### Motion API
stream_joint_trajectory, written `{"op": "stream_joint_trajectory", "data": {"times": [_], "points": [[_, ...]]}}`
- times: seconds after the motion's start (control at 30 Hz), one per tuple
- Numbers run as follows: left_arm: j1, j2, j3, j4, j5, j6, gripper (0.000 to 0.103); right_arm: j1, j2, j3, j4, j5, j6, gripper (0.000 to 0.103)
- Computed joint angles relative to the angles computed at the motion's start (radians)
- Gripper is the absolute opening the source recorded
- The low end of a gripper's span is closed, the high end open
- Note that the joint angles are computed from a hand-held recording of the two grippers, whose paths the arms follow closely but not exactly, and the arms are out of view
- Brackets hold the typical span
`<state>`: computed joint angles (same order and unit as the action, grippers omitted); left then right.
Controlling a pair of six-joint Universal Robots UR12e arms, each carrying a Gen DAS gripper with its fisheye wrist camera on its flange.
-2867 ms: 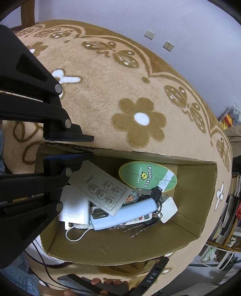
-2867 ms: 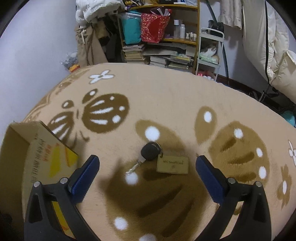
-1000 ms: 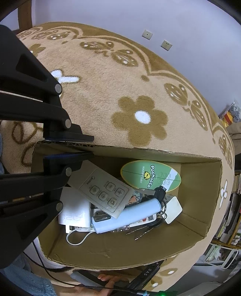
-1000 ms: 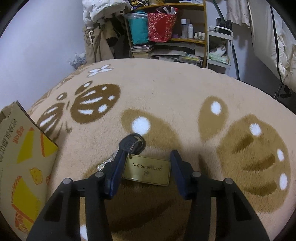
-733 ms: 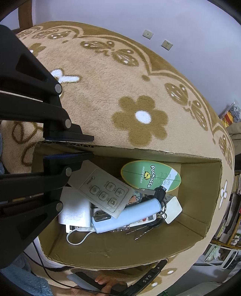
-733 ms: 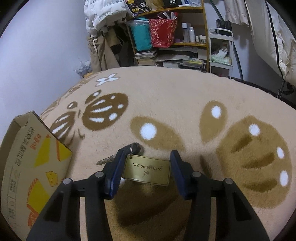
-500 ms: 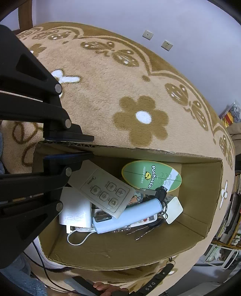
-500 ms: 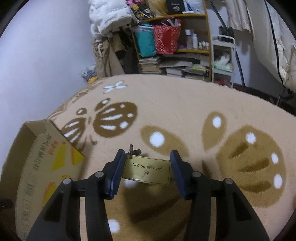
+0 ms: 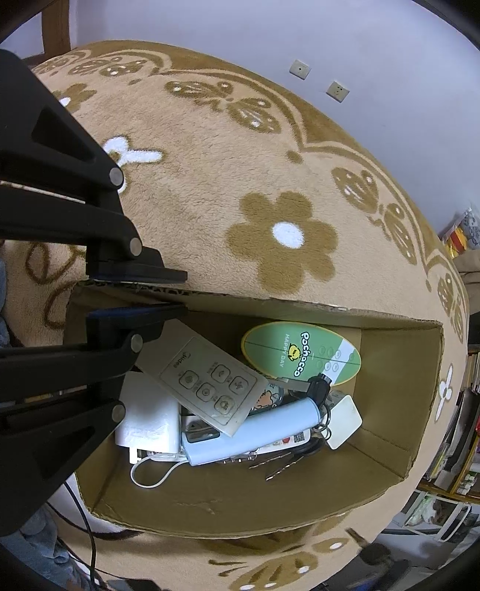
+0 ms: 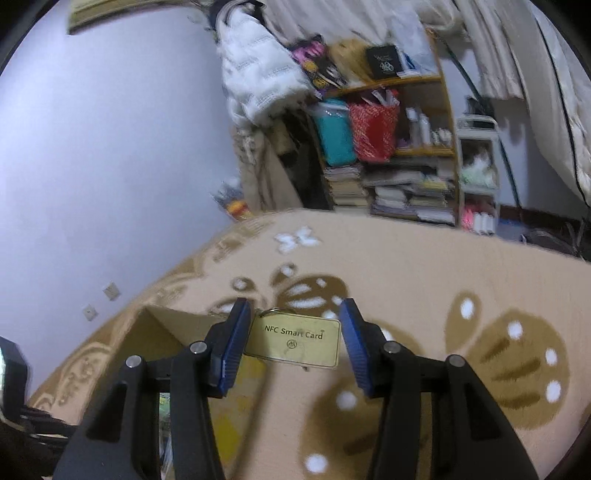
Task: Organize rigid objects
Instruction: 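Carry the key with card tag into the box and open the right tool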
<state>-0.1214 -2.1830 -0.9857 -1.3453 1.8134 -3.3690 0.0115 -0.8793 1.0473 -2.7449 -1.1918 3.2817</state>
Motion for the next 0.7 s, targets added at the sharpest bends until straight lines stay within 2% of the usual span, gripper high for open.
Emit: {"op": "stream_joint_trajectory", "data": {"times": [0.23, 0.33, 0.5, 0.57, 0.7], "points": [[0.001, 0.001, -0.002, 0.002, -0.004, -0.001, 0.011, 0.020, -0.012, -0.016, -0.014, 0.098, -0.086, 0.053], [0.001, 0.001, -0.003, 0.004, -0.002, 0.002, 0.011, 0.026, -0.015, -0.027, 0.035, 0.141, -0.122, 0.053], [0.002, 0.002, -0.004, 0.005, -0.006, 0.003, 0.011, 0.025, -0.019, -0.032, 0.148, 0.270, -0.240, 0.053], [0.001, 0.002, -0.003, 0.003, -0.003, 0.004, 0.011, 0.031, -0.022, -0.032, 0.196, 0.264, -0.293, 0.053], [0.001, 0.002, -0.003, 0.004, -0.003, 0.002, 0.011, 0.035, -0.019, -0.041, 0.276, 0.263, -0.345, 0.054]]}}
